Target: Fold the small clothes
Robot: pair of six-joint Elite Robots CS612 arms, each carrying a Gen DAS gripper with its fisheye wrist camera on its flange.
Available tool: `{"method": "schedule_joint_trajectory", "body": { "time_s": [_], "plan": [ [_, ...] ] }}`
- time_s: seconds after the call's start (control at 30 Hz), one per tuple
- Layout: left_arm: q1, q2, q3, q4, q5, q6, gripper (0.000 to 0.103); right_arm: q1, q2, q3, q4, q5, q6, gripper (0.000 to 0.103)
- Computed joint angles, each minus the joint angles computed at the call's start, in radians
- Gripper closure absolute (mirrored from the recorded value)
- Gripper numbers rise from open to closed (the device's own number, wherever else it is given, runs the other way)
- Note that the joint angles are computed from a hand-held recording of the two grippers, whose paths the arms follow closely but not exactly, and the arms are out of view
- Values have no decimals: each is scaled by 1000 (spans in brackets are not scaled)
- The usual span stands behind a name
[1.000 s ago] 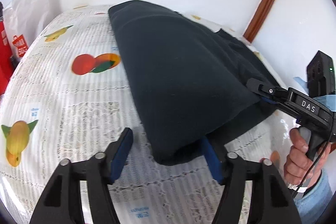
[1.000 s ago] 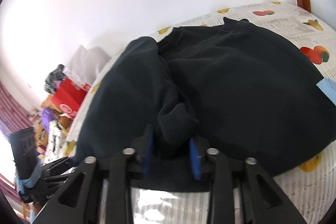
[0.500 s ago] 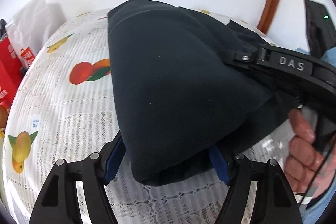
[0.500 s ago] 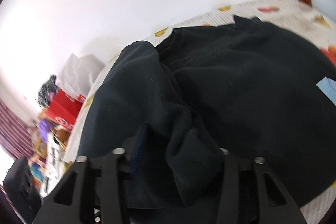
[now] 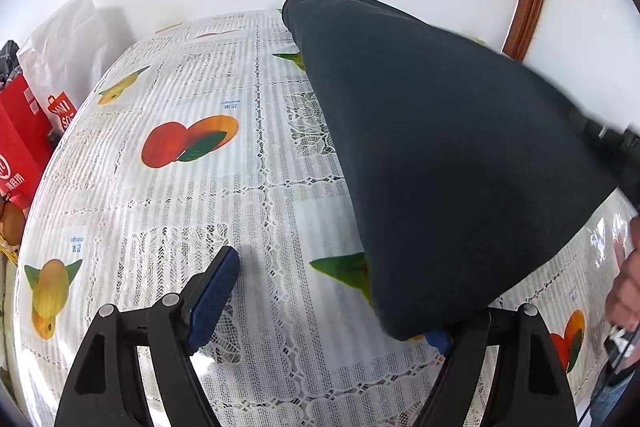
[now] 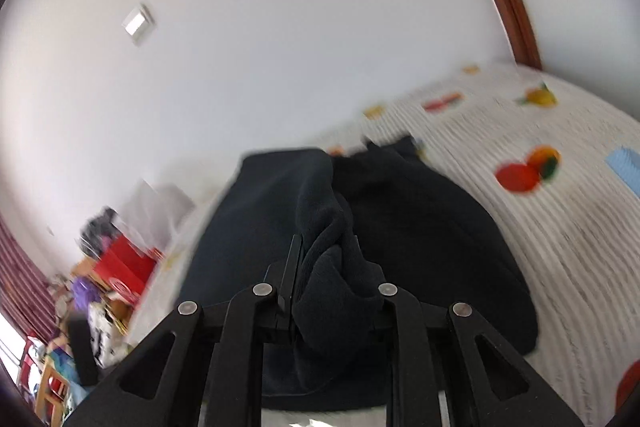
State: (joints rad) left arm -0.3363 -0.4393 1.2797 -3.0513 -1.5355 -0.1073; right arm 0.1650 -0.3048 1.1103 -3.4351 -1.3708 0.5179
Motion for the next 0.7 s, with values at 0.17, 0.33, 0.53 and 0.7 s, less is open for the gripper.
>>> {"method": "schedule_joint_trajectory", "body": {
  "time_s": [0.17, 0.33, 0.53, 0.7],
  "plan": [
    [19, 10, -13, -15, -98, 15, 24, -4, 7, -5, 86, 28, 11, 75],
    [10, 15, -33, -10, -136, 44, 24, -17, 14, -32, 123, 96, 33, 57],
    [-28, 42, -89, 46, -32, 83, 16, -11, 48, -115, 172, 88, 75, 57],
    [-27, 51, -100, 43, -25, 55, 15, 2, 38, -146, 276, 48, -76, 90]
  ]
}}
